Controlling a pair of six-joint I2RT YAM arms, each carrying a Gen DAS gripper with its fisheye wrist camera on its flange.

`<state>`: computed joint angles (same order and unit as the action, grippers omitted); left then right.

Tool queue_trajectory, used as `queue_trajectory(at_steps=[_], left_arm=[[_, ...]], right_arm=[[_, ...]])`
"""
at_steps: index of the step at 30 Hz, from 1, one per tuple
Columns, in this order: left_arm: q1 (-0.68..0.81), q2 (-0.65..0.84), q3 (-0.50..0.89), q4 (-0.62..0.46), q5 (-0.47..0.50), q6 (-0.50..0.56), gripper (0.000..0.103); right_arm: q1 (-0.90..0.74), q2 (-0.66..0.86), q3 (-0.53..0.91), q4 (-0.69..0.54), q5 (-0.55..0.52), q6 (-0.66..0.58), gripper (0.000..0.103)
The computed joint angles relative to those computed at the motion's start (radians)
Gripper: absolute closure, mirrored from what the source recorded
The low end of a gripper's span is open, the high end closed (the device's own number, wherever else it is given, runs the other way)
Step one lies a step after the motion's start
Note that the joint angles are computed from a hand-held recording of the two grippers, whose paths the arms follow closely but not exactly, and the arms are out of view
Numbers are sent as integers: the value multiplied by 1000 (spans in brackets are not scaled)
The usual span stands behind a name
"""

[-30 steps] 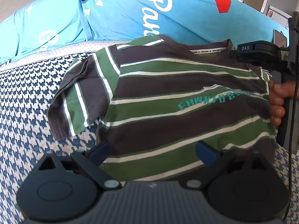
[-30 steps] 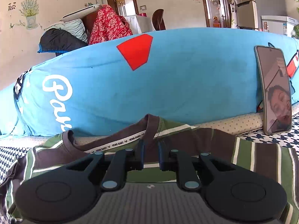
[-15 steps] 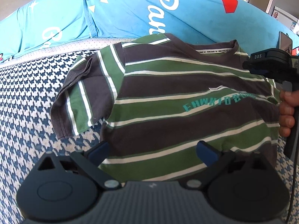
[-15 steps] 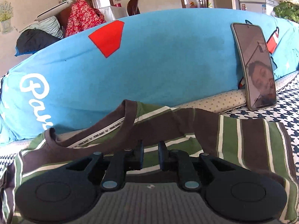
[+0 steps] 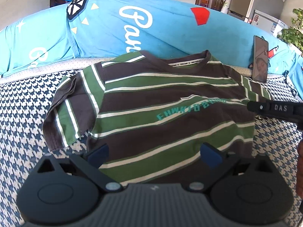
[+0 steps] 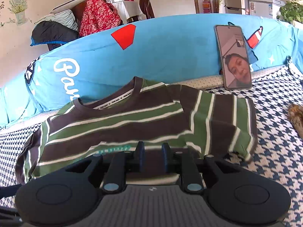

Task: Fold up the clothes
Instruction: 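Grasp the shirt hem with the right gripper and fold it over the body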

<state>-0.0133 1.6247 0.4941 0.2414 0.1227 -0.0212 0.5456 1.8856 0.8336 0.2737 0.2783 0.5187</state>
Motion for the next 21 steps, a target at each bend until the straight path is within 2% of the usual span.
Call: queue_trajectory(at_steps=[5,9,12,14,17,21], left_arm=[[-26,-80,-55,-7,40,27,0],[-37,-124,-105,-11,85,77,0],[-45,-149,-149,-1,91,122,0],[-42,-164,-171,-2,113,151,0],[-49,-181,-203,12,119,189,0],[-64,-181,-245,44,117,248,0]], right_arm=[[31,-92,-119,-16,9,60,80],[5,-130,-189,23,-72,109,80],[-13,-126,-203,24,-122,132,79],[-21,-120,-209,26,-142,158,74],[-32,-114,-214,41,-182,189,73],[-14,-89,-187,30,-196,198,68]])
